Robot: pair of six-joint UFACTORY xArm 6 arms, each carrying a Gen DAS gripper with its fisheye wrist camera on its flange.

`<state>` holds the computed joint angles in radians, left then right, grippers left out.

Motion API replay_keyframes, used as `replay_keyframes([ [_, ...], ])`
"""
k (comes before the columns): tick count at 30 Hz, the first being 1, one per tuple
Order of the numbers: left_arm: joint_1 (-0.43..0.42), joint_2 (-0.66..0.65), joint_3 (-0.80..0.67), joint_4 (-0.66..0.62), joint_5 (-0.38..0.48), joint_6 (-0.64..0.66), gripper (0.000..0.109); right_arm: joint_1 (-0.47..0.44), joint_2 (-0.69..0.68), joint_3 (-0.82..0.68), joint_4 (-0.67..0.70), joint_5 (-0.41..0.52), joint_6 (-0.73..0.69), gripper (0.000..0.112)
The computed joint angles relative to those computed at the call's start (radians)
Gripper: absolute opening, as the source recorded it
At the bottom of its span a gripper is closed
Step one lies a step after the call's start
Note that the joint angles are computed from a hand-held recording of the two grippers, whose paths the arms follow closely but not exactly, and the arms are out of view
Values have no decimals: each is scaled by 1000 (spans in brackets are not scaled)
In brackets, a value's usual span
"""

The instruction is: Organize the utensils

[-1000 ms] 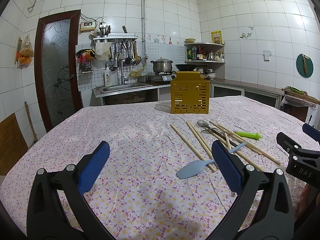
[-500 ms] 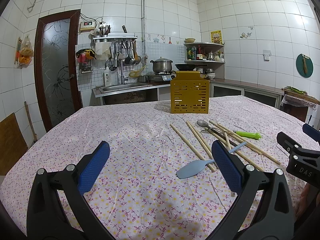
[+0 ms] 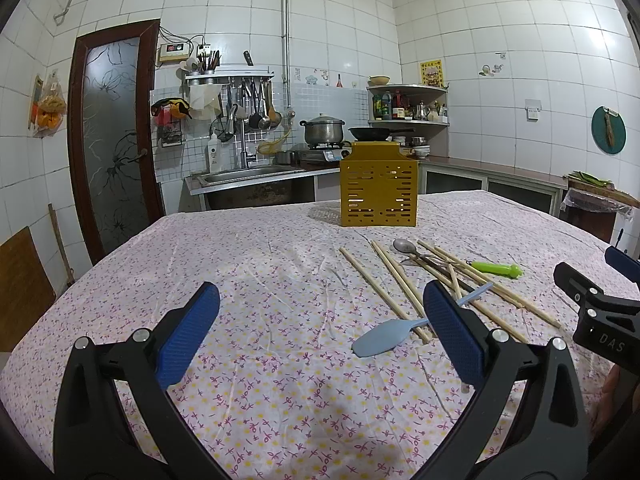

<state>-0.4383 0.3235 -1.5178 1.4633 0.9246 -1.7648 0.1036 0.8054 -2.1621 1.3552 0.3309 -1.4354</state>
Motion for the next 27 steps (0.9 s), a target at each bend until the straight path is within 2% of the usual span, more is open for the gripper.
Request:
replay_keyframes([
  [19,-2,2,-1,-1,3,-1,98,-1,7,-9,-7,0,7,99],
  [27,10,12,-10,-20,-20,13,98,-4,5,-5,-35,12,21,99],
])
